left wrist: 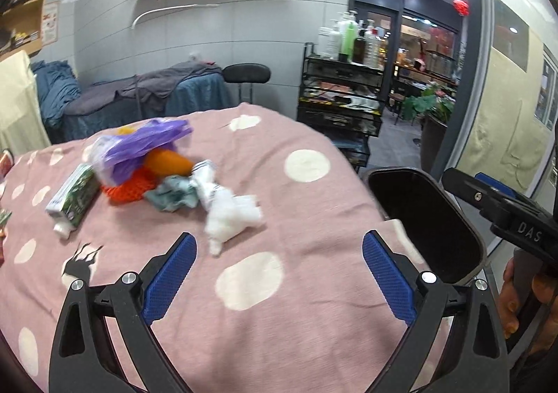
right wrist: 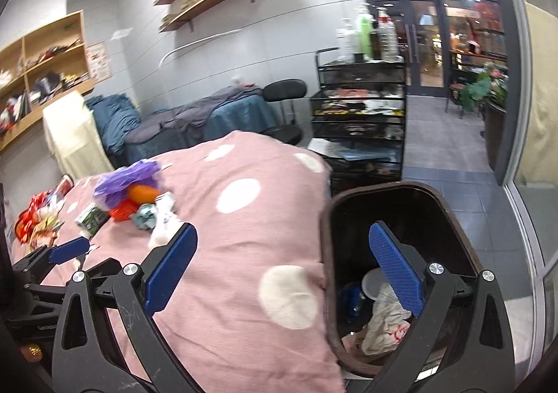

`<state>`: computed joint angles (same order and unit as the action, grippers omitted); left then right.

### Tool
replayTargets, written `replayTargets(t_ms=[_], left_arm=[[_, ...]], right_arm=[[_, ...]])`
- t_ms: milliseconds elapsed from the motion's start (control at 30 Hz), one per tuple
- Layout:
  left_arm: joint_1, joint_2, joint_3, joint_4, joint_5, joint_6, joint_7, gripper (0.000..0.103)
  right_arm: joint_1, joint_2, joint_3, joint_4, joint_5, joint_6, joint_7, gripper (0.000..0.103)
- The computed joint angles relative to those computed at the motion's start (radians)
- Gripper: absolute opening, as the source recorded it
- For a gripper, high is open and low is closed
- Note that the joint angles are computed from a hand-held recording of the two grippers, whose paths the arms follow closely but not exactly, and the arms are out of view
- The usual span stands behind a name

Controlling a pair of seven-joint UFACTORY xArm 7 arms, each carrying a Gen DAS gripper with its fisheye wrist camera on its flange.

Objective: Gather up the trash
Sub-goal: 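Move both tools back over the remaining trash on the table, then grasp the green-white milk carton with the left tool while the right tool grasps the white tissue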

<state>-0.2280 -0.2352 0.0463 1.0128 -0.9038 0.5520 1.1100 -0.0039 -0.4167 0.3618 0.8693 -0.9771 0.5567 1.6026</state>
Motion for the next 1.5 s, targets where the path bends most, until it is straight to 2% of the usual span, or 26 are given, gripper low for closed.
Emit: replayTargets(t_ms=[133,300,467,567,667,867,933,1000,1033,1133,1200,1300,1333,1367,1400,1500], left_arm=[[0.036,0.036,0.018,0.02,0.025,-0.002,-0.022,0.095],[0.102,0.108,0.028,0.079,0.053,-0.009,-0.048,0.095],[0.182,0.217,0.018,0.186,0.117,-0.012,-0.094,0.095],[0.233,0.298,0.0,0.274,0.166,0.002,-0.141,0.095],[0.277,0.388,-0.02,0.383,0.219,0.034,-0.2,0.095],[0.324,0.544,-0.058,0.585,0.359,0.038,-0.31,0.095],[0.336,0.606,-0.067,0.673,0.404,0.054,-0.355,0.095],[0.349,0.676,-0.078,0.78,0.447,0.108,-0.403,0.095],[0.354,0.719,-0.083,0.847,0.472,0.147,-0.429,0.095],[0.358,0.835,-0.097,1.026,0.548,0.242,-0.5,0.095],[0.365,0.91,-0.114,1.149,0.579,0.328,-0.538,0.094],[0.36,0.99,-0.122,1.274,0.62,0.398,-0.594,0.081],[0.357,1.01,-0.122,1.304,0.636,0.417,-0.602,0.072],[0.353,1.016,-0.121,1.311,0.65,0.42,-0.607,0.062],[0.349,1.016,-0.119,1.307,0.663,0.413,-0.612,0.058],[0.357,0.983,-0.131,1.24,0.663,0.368,-0.61,0.053]], right_arm=[[0.027,0.096,-0.013,0.077,0.0,-0.054,-0.059,0.097],[0.095,0.223,-0.07,0.173,0.057,-0.136,-0.175,0.097],[0.187,0.384,-0.144,0.304,0.239,-0.192,-0.403,0.097],[0.235,0.502,-0.163,0.428,0.393,-0.131,-0.62,0.097],[0.267,0.625,-0.169,0.579,0.497,-0.004,-0.801,0.093],[0.311,0.8,-0.21,0.816,0.617,0.167,-0.973,0.081],[0.329,0.846,-0.232,0.882,0.641,0.199,-0.996,0.078],[0.348,0.887,-0.258,0.941,0.661,0.234,-1.009,0.075],[0.355,0.905,-0.268,0.966,0.676,0.252,-1.018,0.071],[0.357,0.946,-0.282,1.013,0.751,0.282,-1.056,0.049],[0.363,0.928,-0.298,0.981,0.77,0.249,-1.055,0.042],[0.386,0.888,-0.328,0.921,0.744,0.194,-1.015,0.032],[0.389,0.877,-0.333,0.904,0.737,0.177,-1.002,0.027],[0.392,0.86,-0.338,0.879,0.728,0.157,-0.986,0.023],[0.394,0.845,-0.343,0.857,0.717,0.136,-0.967,0.023],[0.401,0.81,-0.357,0.801,0.679,0.074,-0.903,0.021]])
